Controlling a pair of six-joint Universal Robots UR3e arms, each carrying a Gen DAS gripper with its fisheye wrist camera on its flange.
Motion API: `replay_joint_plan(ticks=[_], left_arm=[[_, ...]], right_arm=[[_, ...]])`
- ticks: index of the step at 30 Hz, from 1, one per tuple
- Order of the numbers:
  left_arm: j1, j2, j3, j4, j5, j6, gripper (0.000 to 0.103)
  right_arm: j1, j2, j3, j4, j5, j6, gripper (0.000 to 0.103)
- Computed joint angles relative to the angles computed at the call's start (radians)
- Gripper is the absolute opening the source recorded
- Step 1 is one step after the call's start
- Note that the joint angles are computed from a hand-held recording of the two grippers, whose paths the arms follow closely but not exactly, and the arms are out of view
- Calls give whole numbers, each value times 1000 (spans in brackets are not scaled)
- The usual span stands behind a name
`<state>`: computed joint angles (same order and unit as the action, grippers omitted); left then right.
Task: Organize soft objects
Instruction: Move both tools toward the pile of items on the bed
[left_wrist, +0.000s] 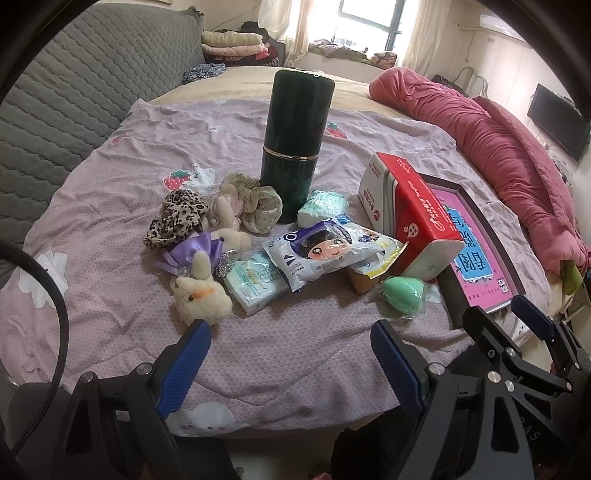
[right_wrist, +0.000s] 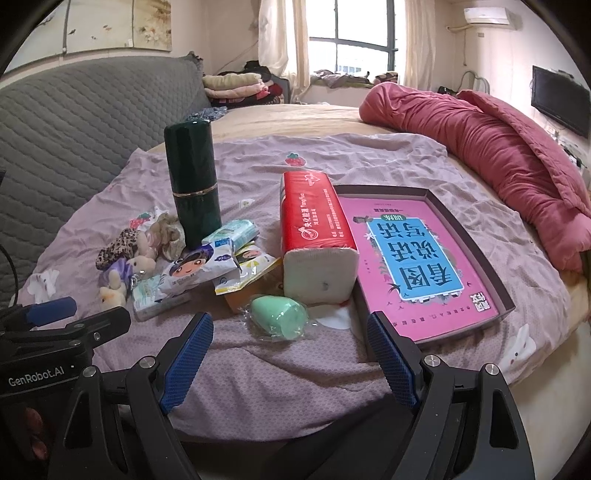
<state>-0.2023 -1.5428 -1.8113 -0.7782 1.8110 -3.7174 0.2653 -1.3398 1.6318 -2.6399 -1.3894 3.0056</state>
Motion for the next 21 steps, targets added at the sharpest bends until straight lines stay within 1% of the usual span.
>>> replay_joint_plan(ticks=[5, 16, 21], left_arm=[[7, 4, -6, 3, -7, 2, 88], [60, 45, -65, 31, -63, 7, 88], [143, 118, -150, 58, -115, 38, 88]], right_arm=[[-1, -1, 2, 0, 3, -1, 86], [4, 22, -21, 18, 25, 1, 86], [10, 65, -71, 55, 47, 0, 86]])
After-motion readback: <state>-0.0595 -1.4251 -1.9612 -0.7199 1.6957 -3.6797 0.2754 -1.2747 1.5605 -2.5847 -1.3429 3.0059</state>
